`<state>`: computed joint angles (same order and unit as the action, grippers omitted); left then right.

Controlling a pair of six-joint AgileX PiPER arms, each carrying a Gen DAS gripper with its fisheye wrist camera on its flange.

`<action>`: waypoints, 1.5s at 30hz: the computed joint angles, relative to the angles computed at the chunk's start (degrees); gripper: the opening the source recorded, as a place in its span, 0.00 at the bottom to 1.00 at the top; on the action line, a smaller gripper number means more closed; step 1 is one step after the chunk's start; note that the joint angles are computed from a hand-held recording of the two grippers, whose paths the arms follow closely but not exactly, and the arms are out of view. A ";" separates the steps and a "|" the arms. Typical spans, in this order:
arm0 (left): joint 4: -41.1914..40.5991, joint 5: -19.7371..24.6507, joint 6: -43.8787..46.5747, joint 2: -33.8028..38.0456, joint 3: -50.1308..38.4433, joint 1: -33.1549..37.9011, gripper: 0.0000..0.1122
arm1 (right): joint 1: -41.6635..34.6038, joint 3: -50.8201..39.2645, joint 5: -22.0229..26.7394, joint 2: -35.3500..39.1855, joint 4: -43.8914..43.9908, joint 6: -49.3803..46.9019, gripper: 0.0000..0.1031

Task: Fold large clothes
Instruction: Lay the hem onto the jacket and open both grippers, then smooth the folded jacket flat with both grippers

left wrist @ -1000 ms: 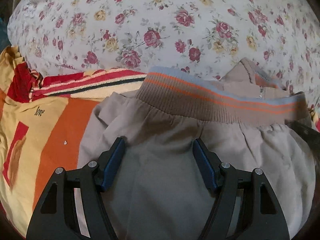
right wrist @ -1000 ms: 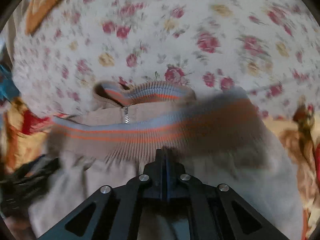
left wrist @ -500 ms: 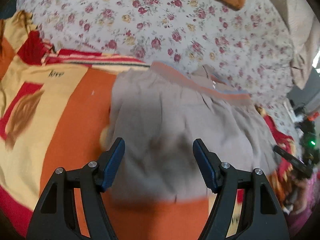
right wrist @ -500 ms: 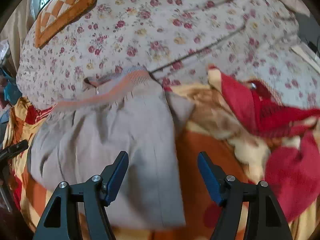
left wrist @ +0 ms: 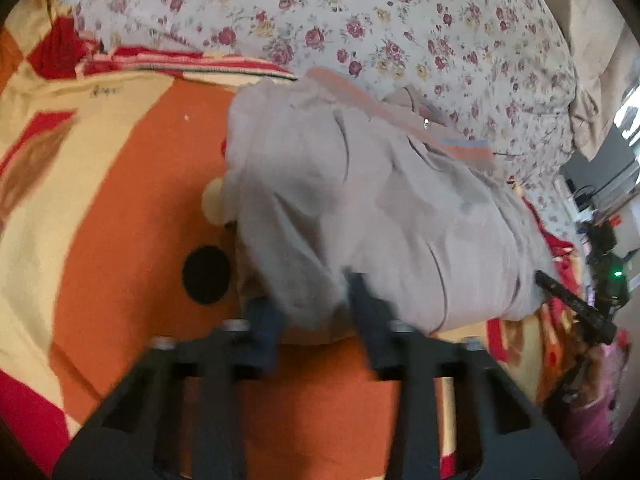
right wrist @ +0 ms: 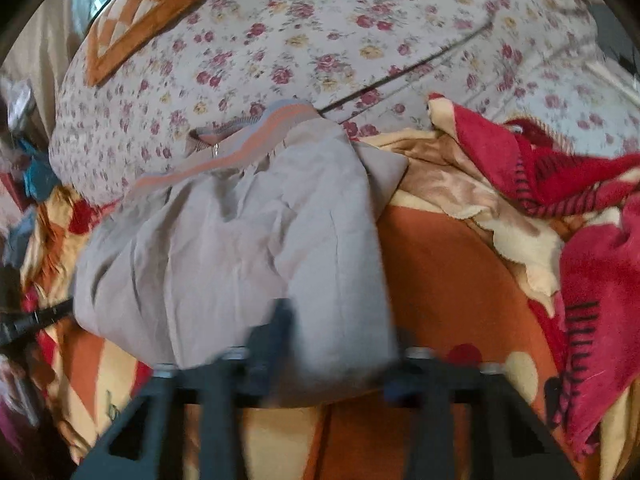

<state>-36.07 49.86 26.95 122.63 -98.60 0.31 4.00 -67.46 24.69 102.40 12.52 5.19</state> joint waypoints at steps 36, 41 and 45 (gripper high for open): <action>13.03 -8.87 -12.85 -3.17 -4.18 -11.48 0.57 | 11.05 -22.72 7.93 11.05 -15.63 7.66 0.59; 21.24 -6.02 -20.07 4.65 -11.76 -14.24 0.57 | 12.53 -33.09 11.94 21.19 -25.61 15.72 0.60; 24.16 -5.65 -22.39 7.90 -14.53 -14.47 0.57 | 11.22 -38.10 13.67 26.53 -28.05 16.72 0.64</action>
<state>-11.91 44.21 4.56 130.53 -113.13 -14.16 15.21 -105.56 38.36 128.93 -15.54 21.92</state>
